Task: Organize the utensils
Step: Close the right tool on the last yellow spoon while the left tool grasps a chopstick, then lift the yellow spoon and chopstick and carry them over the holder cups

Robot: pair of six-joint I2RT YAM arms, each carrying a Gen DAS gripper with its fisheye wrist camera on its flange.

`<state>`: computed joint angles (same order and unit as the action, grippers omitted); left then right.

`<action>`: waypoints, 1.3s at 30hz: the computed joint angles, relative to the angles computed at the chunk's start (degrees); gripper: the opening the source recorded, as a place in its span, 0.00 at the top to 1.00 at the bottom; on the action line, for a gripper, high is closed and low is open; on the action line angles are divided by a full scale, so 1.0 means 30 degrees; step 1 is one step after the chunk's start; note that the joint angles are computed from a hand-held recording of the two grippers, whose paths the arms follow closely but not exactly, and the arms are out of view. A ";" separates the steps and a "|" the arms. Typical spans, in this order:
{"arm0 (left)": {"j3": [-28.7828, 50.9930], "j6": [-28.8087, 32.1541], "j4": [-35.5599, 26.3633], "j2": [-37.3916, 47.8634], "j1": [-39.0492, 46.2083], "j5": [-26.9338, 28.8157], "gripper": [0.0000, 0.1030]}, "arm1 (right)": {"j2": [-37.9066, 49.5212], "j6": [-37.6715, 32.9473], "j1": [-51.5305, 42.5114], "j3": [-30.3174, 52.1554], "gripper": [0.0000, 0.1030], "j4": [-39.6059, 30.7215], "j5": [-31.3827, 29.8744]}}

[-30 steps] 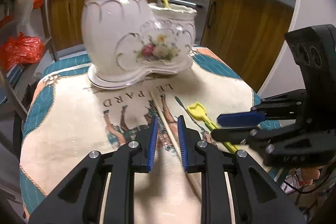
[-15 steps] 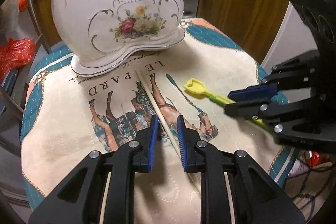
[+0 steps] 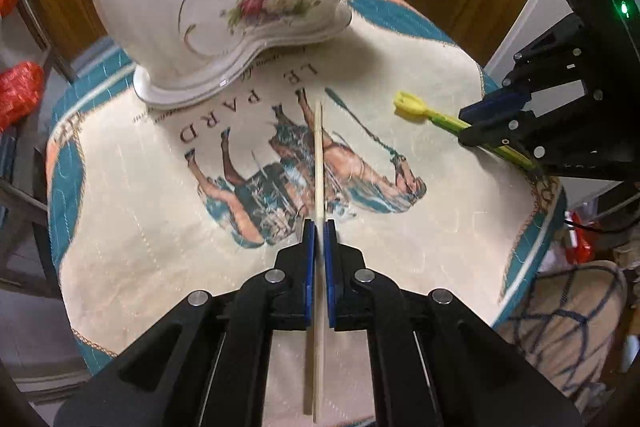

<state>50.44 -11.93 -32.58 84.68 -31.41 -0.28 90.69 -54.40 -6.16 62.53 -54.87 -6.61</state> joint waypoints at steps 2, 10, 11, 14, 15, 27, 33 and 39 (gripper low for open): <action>0.1077 0.0311 -0.1040 0.0845 0.0369 0.0556 0.95 | 0.0204 0.0212 0.0431 0.0258 0.86 -0.0268 0.0590; 0.4575 0.0634 -0.3783 0.3772 -0.0597 -0.0964 0.95 | -0.0563 0.0856 0.0987 -0.0409 0.89 -0.0024 0.1168; 0.4873 0.0631 -0.3954 0.3970 -0.0711 -0.1045 0.96 | -0.0772 0.0803 0.0812 -0.0625 0.90 0.0124 0.0949; 0.4667 0.0440 -0.3463 0.3919 -0.0774 -0.1007 0.96 | -0.0344 0.0630 0.0186 -0.0413 0.90 0.0389 0.0190; 0.4216 0.0321 -0.2976 0.3595 -0.0765 -0.0971 0.96 | -0.0264 0.0579 -0.0140 -0.0368 0.90 0.0367 -0.0236; -0.3195 -0.1365 0.2229 -0.5916 0.0099 0.1258 0.96 | 0.0875 -0.0676 -0.5177 0.2129 0.90 -0.2729 -0.9625; -0.3438 -0.2119 0.2670 -0.8156 -0.0580 0.0121 0.96 | 0.0597 -0.0315 -0.6252 0.2614 0.90 -0.3547 -1.3073; -0.2389 -0.2365 0.3521 -0.8399 -0.1483 -0.2295 0.96 | 0.0126 0.0923 -0.6621 0.2660 0.90 -0.2727 -1.5694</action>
<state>43.27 -19.02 -22.02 59.49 -35.86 -7.17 91.07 -51.63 -26.03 70.51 -63.05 -53.69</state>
